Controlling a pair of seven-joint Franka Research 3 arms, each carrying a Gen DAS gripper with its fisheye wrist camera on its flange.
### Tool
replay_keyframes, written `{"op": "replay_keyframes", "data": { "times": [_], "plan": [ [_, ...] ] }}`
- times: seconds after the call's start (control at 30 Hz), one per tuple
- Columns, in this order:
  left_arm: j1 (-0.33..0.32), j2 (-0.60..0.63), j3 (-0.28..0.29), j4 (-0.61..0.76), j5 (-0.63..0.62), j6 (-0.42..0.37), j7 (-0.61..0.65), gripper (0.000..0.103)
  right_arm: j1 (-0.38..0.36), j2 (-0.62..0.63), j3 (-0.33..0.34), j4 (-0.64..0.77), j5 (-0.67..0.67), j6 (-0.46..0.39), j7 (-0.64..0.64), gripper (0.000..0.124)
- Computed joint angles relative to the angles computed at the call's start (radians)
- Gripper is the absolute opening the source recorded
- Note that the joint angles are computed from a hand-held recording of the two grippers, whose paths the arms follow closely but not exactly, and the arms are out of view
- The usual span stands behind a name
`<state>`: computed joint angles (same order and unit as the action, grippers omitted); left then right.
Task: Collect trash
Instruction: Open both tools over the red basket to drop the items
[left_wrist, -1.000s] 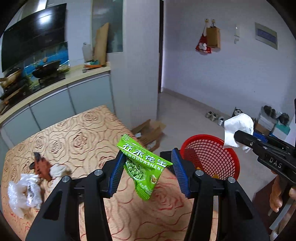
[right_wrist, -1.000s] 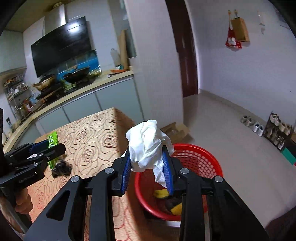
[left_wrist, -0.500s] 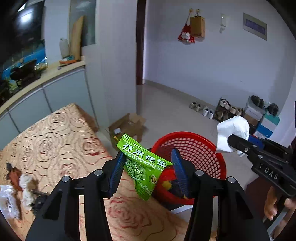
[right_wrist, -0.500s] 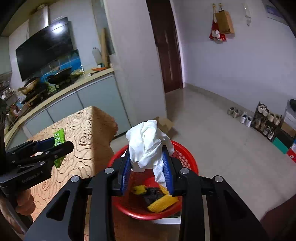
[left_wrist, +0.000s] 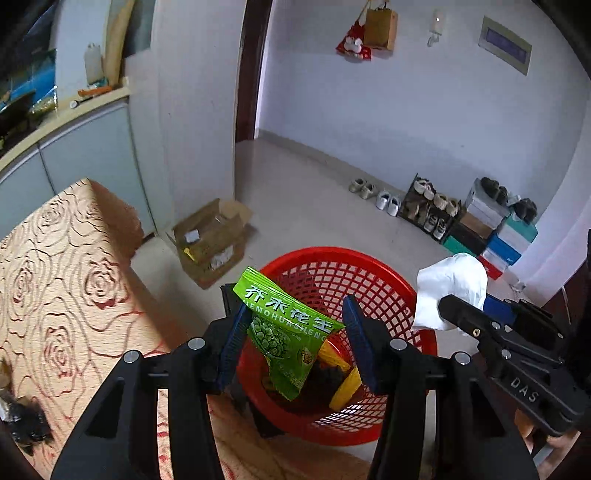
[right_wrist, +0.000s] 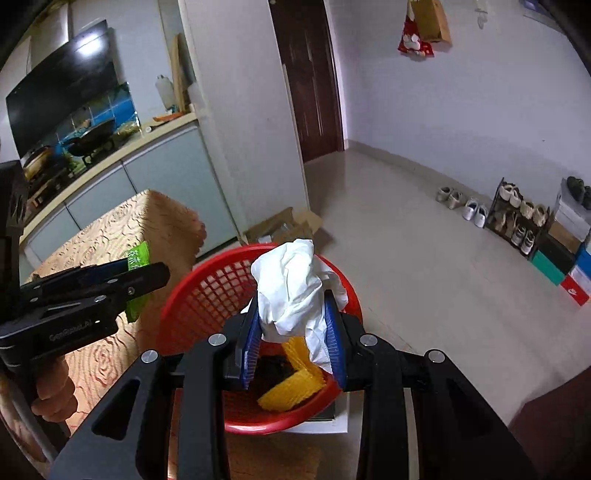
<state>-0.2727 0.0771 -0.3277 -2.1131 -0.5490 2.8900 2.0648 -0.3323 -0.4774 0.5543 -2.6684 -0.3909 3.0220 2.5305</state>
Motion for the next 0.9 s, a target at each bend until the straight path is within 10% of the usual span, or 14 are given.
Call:
{"op": "replay_keyframes", "data": {
  "times": [0.9],
  "plan": [
    [0.026,0.011,-0.017,0.039,-0.055,-0.070,0.038,0.073,0.051,0.060,-0.056,0.009,-0.120,-0.001,0.091,0.058]
  ]
}}
